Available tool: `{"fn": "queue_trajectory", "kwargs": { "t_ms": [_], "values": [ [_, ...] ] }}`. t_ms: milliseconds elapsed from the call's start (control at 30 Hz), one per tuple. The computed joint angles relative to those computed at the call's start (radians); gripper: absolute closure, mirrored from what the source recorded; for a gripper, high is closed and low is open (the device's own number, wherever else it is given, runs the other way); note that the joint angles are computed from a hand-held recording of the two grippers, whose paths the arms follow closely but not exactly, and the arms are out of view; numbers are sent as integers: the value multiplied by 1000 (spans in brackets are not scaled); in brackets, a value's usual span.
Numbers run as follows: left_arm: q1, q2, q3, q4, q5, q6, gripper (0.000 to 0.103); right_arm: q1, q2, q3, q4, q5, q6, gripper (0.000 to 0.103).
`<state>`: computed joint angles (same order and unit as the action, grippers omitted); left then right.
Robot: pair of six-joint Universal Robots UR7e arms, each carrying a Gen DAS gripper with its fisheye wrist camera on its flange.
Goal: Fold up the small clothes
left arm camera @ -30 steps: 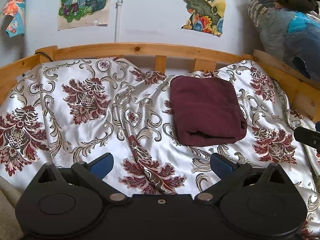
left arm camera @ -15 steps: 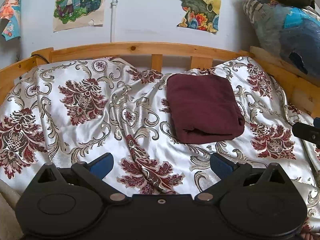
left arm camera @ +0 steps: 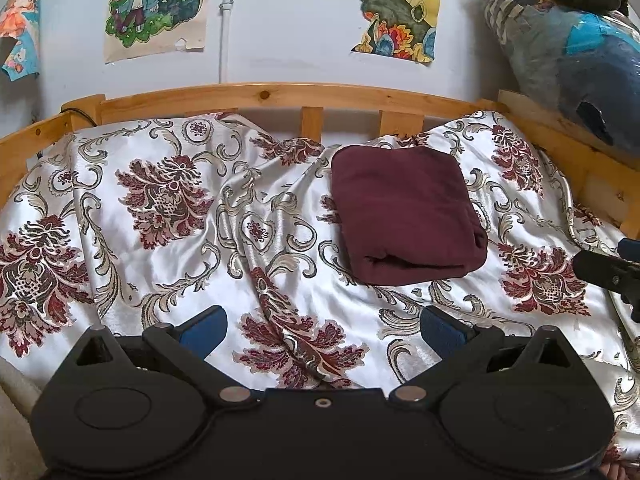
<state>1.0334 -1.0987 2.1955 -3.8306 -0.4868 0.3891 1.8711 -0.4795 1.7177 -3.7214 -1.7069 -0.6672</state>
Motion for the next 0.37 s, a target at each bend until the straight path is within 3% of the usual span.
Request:
{"fn": "queue_trajectory", "kwargs": {
  "t_ms": [367],
  "values": [
    [3,-1,-6,49,-1,-31,1,-1,2,-11,17,-37,32,0]
  ]
}}
